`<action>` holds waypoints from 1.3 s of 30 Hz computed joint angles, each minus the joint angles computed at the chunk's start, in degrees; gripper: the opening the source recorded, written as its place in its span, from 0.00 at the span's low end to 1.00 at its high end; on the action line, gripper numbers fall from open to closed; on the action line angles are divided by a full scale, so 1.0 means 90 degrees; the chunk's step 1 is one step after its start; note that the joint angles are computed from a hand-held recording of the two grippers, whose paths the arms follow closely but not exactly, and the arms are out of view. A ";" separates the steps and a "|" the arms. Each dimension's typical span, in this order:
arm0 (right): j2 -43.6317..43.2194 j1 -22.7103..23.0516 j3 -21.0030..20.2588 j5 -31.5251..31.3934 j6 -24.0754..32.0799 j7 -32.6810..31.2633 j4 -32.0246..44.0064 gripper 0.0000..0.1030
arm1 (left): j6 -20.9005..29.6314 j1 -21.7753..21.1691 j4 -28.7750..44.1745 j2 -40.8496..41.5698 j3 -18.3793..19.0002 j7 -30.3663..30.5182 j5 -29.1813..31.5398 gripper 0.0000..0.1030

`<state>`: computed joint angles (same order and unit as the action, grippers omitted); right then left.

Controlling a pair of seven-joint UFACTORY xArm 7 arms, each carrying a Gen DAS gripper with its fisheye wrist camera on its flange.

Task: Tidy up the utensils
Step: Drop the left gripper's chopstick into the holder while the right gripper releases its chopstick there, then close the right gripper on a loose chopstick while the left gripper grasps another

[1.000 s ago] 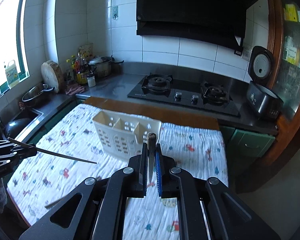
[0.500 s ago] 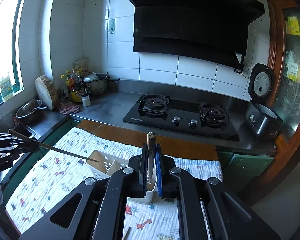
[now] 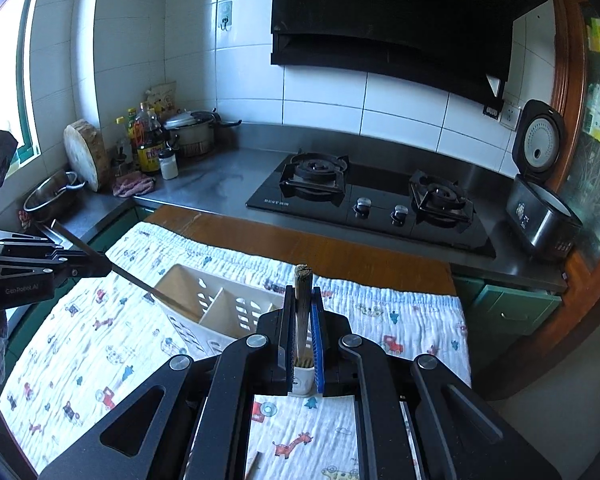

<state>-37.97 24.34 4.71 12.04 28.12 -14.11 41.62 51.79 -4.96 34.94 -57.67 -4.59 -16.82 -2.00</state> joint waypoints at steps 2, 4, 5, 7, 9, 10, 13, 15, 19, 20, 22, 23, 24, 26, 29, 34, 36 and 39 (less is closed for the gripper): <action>0.0042 0.0005 -0.0023 0.0027 -0.0001 0.0008 -0.0041 0.07 | -0.0058 -0.0029 -0.0080 -0.0038 0.0009 0.0026 -0.0008 0.07; 0.0031 -0.0022 0.0000 0.0007 -0.0032 0.0035 -0.0101 0.07 | -0.0155 -0.0065 -0.0175 -0.0140 0.0013 0.0060 -0.0015 0.07; 0.0006 -0.0033 -0.0001 0.0006 -0.0068 0.0051 -0.0130 0.07 | -0.0176 -0.0062 -0.0197 -0.0188 -0.0003 0.0067 0.0000 0.07; -0.0059 -0.0034 -0.0030 0.0013 -0.0103 0.0067 -0.0159 0.08 | -0.0221 -0.0056 -0.0203 -0.0240 -0.0057 0.0044 0.0020 0.09; -0.0186 -0.0015 -0.0083 0.0043 -0.0111 0.0067 -0.0184 0.13 | -0.0252 -0.0059 -0.0208 -0.0382 -0.0065 0.0019 0.0023 0.10; -0.0312 -0.0015 -0.0100 0.0046 -0.0114 0.0067 -0.0214 0.16 | -0.0253 -0.0052 -0.0215 -0.0490 -0.0080 0.0004 0.0036 0.13; -0.0809 -0.0026 -0.0139 0.0024 -0.0156 0.0062 -0.0392 0.27 | -0.0216 0.0030 -0.0235 -0.0898 -0.0226 -0.0077 0.0168 0.28; -0.1157 -0.0056 -0.0124 -0.0045 -0.0104 0.0068 -0.0520 0.29 | -0.0168 0.0039 -0.0299 -0.1229 -0.0312 -0.0094 0.0257 0.32; -0.2181 0.0004 -0.0147 -0.0101 0.0189 0.0062 -0.0992 0.38 | 0.0080 -0.0078 -0.0527 -0.2015 -0.0360 -0.0183 0.0237 0.39; -0.2516 0.0051 -0.0154 -0.0109 0.0324 0.0048 -0.1171 0.38 | 0.0168 -0.0107 -0.0595 -0.2215 -0.0366 -0.0194 0.0223 0.40; -0.3070 0.0111 -0.0130 -0.0111 0.0602 0.0067 -0.1474 0.39 | 0.0422 -0.0162 -0.0726 -0.2645 -0.0465 -0.0245 0.0201 0.43; -0.3396 0.0144 -0.0104 -0.0109 0.0776 0.0089 -0.1660 0.40 | 0.0571 -0.0189 -0.0802 -0.2874 -0.0544 -0.0273 0.0201 0.44; -0.3621 0.0181 -0.0082 -0.0097 0.0919 0.0112 -0.1783 0.40 | 0.0718 -0.0224 -0.0866 -0.3090 -0.0609 -0.0301 0.0194 0.45; -0.4267 0.0272 -0.0013 -0.0060 0.1351 0.0192 -0.2135 0.40 | 0.1016 -0.0330 -0.1004 -0.3531 -0.0721 -0.0364 0.0143 0.47; -0.5291 0.0445 0.0108 0.0097 0.2086 0.0446 -0.2669 0.40 | 0.1563 -0.0513 -0.1231 -0.4279 -0.0948 -0.0508 0.0025 0.51; -0.6920 0.0730 0.0635 0.0331 0.3281 0.1033 -0.3451 0.40 | 0.2601 -0.0752 -0.1514 -0.5392 -0.1508 -0.0695 -0.0077 0.51; -0.7508 0.0901 0.0858 0.0459 0.3747 0.1348 -0.3718 0.40 | 0.3030 -0.0879 -0.1632 -0.5834 -0.1634 -0.0790 -0.0200 0.51; -0.8276 0.1246 0.1198 0.0705 0.4463 0.1799 -0.4105 0.38 | 0.3719 -0.1000 -0.1791 -0.6515 -0.1802 -0.0916 -0.0392 0.51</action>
<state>-112.45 35.55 15.49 18.39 68.29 2.08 4.67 85.26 -13.96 18.82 -116.31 -20.80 -25.06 -5.52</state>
